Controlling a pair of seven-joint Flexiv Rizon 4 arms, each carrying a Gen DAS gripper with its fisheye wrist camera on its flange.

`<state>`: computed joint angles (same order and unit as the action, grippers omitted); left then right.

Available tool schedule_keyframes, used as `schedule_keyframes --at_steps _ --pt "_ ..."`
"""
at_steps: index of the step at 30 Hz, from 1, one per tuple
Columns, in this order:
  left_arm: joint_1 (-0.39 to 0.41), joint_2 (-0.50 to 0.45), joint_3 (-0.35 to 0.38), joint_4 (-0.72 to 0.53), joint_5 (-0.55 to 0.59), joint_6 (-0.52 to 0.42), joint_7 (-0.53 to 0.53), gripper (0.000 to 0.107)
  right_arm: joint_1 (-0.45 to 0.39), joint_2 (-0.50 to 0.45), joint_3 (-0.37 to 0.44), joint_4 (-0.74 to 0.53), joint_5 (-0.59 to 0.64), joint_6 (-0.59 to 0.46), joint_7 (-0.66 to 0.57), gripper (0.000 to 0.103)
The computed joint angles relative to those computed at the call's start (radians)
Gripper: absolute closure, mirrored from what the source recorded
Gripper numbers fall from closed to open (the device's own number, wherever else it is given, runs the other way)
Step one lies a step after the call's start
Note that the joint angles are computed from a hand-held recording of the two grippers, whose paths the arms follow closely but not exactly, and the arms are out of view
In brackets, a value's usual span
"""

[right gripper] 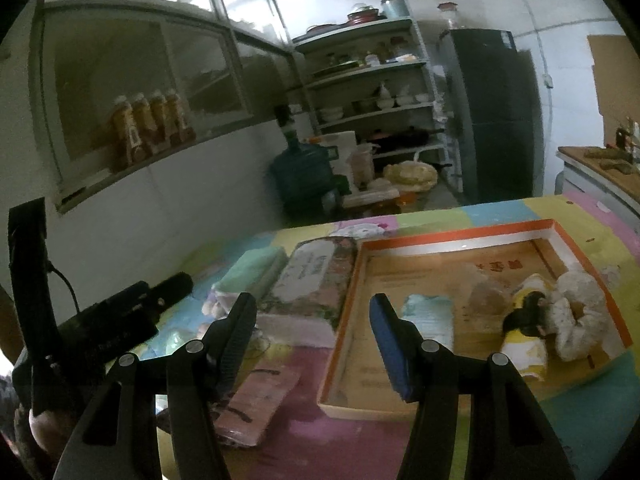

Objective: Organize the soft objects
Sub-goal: 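Move both tools from the tray toward the teddy bear and green bag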

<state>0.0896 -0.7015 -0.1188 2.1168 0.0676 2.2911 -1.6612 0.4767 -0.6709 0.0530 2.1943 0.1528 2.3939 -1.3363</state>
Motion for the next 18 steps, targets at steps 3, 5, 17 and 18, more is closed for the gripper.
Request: schedule_keyframes --at_steps 3,5,17,18 --pt "0.03 0.002 0.004 0.016 0.01 0.011 -0.016 0.022 0.018 -0.003 -0.002 -0.009 0.007 -0.012 -0.008 0.043" --pt "0.051 0.001 0.006 0.024 0.021 0.018 -0.026 0.022 0.035 -0.006 -0.006 -0.021 0.013 -0.029 -0.014 0.043" --pt "0.165 -0.005 0.015 0.059 0.082 0.042 -0.082 0.022 0.119 -0.018 -0.025 -0.074 0.036 -0.113 -0.044 0.043" --pt "0.171 -0.006 0.016 0.061 0.082 0.044 -0.087 0.022 0.118 -0.019 -0.022 -0.076 0.029 -0.117 -0.045 0.043"
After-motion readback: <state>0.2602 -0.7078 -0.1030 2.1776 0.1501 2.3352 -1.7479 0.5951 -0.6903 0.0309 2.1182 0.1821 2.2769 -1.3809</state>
